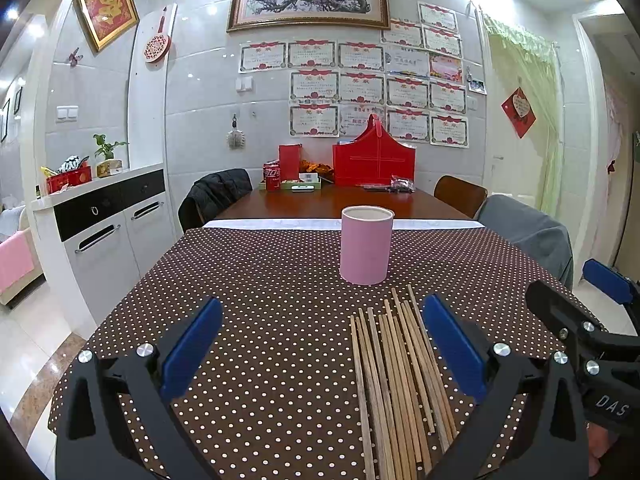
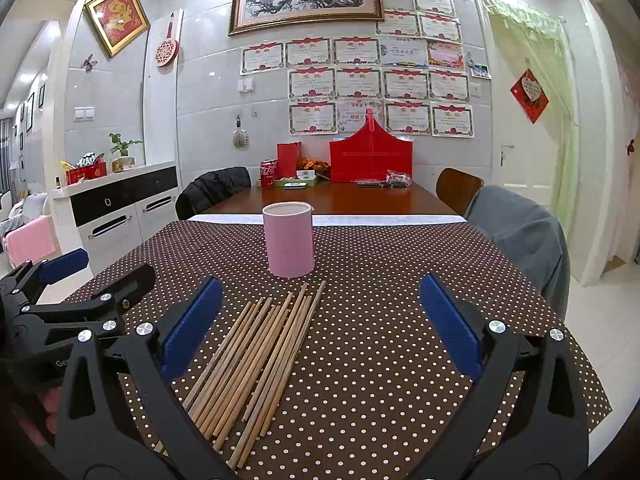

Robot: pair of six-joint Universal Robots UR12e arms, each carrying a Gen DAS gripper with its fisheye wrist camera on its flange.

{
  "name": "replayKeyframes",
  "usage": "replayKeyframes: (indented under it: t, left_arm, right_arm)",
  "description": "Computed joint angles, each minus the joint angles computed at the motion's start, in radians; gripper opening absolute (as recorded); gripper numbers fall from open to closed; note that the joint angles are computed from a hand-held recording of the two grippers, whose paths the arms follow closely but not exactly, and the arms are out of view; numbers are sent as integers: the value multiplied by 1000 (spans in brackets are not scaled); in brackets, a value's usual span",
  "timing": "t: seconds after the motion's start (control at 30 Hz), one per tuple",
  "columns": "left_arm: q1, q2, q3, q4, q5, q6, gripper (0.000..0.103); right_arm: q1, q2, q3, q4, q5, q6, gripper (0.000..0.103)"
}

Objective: Organize utensils

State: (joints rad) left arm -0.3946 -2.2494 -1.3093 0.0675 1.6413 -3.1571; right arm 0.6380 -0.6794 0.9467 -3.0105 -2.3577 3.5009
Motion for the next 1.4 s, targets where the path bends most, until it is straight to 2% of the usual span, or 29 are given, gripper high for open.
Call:
replayKeyframes:
  t: [0.53, 0.77, 0.97, 1.23, 1.4]
  left_arm:
    - [3, 0, 3, -23, -10, -4, 99]
    - [7, -6, 22, -83, -18, -11, 99]
    - [8, -15, 41, -135, -21, -12, 99]
    - [12, -38, 84, -239, -24, -16, 96]
    - [19, -56, 118, -318, -48, -15, 94]
  right_arm:
    - [1, 0, -6, 33, 1, 13, 97]
    - [-5, -1, -14, 89, 11, 50, 97]
    - [-14, -2, -19, 155, 36, 110, 97]
    - [-27, 12, -56, 293, 53, 190, 97]
    - [-41, 23, -93, 433, 81, 270, 97]
